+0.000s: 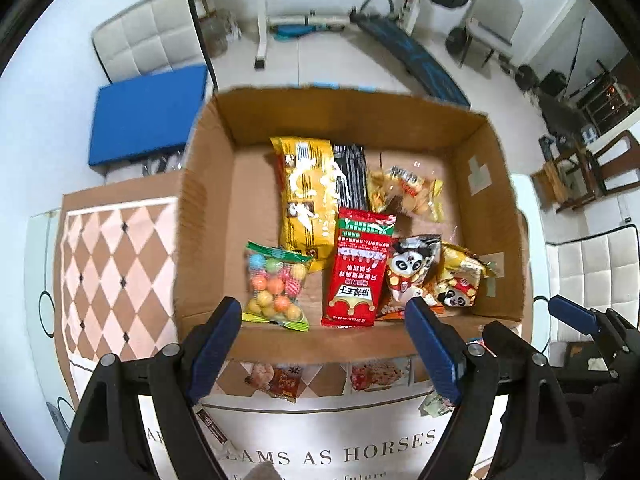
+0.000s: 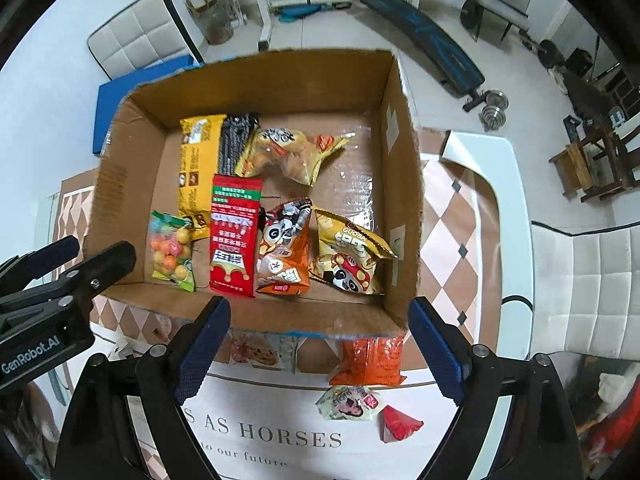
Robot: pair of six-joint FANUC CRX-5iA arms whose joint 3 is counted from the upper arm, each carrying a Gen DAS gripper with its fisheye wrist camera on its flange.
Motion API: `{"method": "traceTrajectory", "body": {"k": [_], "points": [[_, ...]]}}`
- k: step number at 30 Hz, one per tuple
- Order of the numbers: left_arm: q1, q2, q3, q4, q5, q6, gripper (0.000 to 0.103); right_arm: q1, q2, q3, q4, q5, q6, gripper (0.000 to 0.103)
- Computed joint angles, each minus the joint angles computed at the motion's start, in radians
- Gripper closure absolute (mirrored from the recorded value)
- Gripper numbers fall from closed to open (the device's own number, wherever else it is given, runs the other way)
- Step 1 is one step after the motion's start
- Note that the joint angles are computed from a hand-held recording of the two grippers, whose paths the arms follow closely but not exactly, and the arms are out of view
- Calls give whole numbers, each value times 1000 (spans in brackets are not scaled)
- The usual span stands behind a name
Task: Organize snacks
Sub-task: 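Carry both packets into the box and open both tools to release, then move the left tool to the white packet while the right tool reaches the cookie packet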
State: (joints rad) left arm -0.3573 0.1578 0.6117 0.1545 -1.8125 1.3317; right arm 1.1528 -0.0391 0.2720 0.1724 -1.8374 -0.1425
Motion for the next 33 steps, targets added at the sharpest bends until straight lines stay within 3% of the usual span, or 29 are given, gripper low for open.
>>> {"method": "traceTrajectory", "body": {"k": [11, 19, 25, 33], "points": [[81, -213, -141, 50, 114, -40, 20, 189, 67, 132, 174, -147, -95, 11], [165, -297, -193, 111, 115, -61, 20, 289, 116, 224, 239, -182, -158, 10], [267, -356, -262, 102, 104, -63, 20, 315, 78, 154, 209, -77, -255, 9], [430, -371, -428, 18, 25, -35, 20, 214, -26, -139, 21, 225, -364, 9]]}}
